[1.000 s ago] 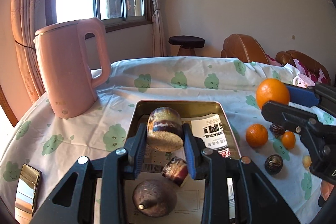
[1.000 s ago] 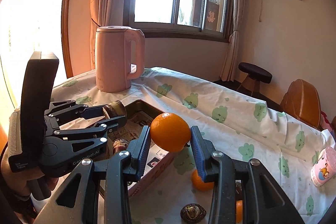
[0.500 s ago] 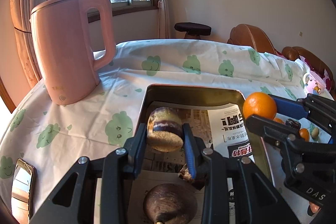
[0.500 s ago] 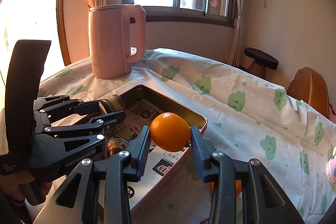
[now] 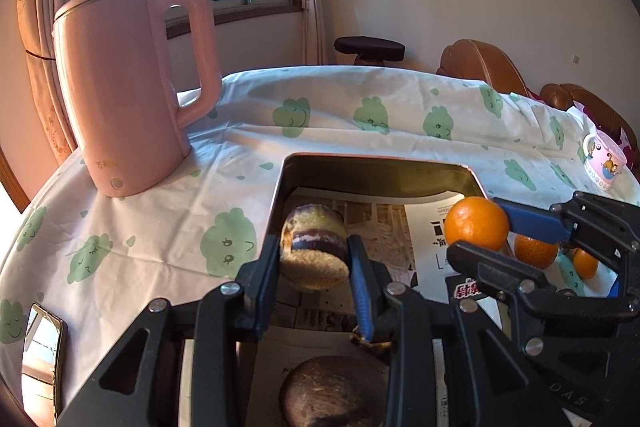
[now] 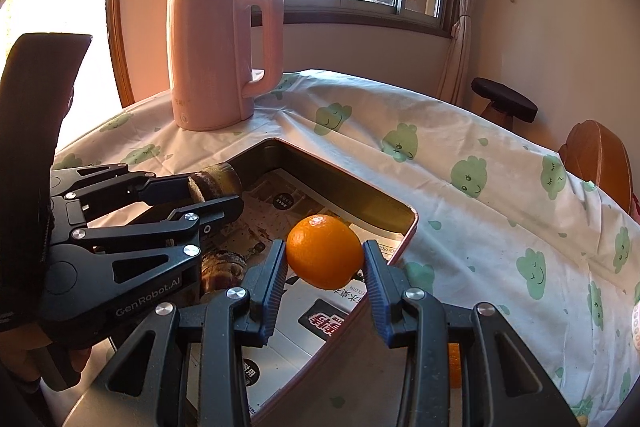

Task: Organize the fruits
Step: 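Lower the orange into the tin and open the right tool while the left tool releases the snack, then withdraw both tools from the tin toward the fruits on the table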

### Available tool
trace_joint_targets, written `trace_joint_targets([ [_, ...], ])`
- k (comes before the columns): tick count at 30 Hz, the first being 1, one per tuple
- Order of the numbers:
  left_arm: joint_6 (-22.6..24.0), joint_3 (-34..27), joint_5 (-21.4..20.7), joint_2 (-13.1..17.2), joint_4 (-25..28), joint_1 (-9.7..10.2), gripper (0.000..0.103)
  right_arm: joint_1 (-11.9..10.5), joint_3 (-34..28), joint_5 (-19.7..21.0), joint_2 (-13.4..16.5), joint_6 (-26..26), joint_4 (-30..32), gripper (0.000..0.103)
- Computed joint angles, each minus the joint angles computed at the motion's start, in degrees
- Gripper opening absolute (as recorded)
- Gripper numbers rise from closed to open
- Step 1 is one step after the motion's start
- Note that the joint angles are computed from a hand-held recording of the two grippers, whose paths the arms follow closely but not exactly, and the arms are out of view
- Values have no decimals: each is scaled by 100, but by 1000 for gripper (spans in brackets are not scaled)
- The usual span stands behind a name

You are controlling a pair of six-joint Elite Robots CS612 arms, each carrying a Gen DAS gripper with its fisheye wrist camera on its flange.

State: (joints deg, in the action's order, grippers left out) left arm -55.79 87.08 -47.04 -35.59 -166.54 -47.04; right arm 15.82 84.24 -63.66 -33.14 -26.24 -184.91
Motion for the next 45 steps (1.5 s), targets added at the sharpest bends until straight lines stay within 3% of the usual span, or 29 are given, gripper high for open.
trace_joint_targets([
  [26,111,-27,138,-6,114,-48,36,-6,11,49,-3,96,54,42],
  [33,-57,54,405,-80,214,-110,60,-48,119,65,-78,160,-67,49],
  [45,-135,148,571,-156,136,-241,68,-145,455,150,-255,126,-364,61],
])
